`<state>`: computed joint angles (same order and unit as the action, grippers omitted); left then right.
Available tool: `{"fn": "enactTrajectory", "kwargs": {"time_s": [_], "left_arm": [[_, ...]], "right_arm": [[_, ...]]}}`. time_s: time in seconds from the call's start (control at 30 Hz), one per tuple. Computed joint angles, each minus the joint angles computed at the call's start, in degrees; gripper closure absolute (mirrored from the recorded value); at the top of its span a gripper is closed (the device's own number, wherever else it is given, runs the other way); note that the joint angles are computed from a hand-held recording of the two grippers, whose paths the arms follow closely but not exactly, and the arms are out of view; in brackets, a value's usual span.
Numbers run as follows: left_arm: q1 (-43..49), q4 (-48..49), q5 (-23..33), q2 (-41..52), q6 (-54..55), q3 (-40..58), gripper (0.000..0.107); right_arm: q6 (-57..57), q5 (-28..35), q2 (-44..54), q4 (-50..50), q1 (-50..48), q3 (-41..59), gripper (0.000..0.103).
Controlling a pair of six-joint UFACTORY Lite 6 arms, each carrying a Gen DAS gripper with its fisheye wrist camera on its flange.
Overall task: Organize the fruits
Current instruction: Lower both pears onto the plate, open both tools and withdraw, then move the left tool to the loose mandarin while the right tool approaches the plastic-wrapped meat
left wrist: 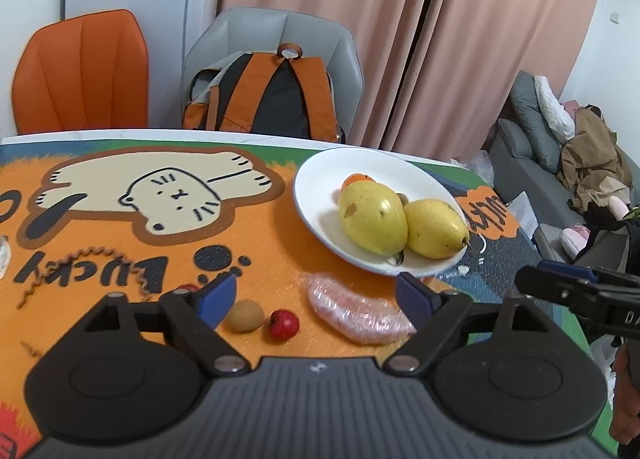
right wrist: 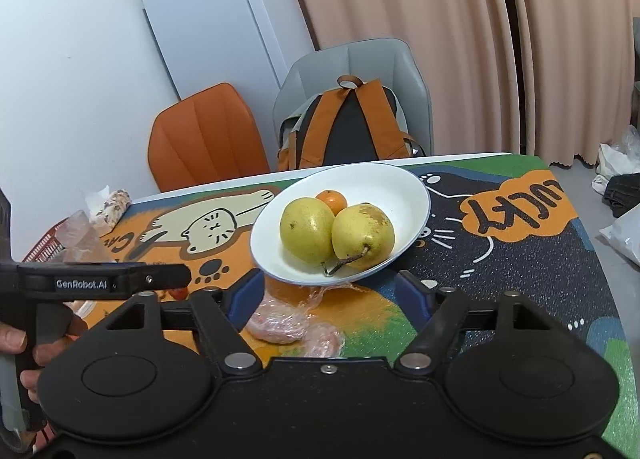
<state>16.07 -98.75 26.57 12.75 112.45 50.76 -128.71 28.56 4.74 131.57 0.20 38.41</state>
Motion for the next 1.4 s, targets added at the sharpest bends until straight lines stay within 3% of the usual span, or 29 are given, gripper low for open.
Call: {"fn": "enactTrajectory", "kwargs": {"time_s": [0.07,0.5,1.07,1.2,1.27,1.4], "left_arm": [[0.61,1.03,0.10,-1.55,-0.68,-1.53,0.018],[4.62,2.12,2.93,-11.02,1.39,-11.44,0.015],[9.11,0.47,8.20,-11.40,7.46,-16.94,0.015],[10.78,0.50,8.88,-9.20,8.33,-16.15,0.015],[11.41,0.58,9.20,-8.48,8.84,-15.83,0.015],[12.29,-0.06,8.89,-7.04,9.51,-15.17,0.015]], "right_arm": [[0.85,0.07,-1.32,-0.89,-0.16,-1.20,0.022],[2.12,1.26,-7.69,-2.77,-0.50,-7.95,0.022],[-0.56,-0.40,-6.64,1.87,3.99,-10.10,0.040],[-2.34,-0.42,-4.19,4.78,5.25,-9.22,0.044],[-2.91,-0.39,-2.35,5.90,5.56,-8.45,0.051],[-2.62,1.13,1.94,5.96,5.07,-6.77,0.053]]}}
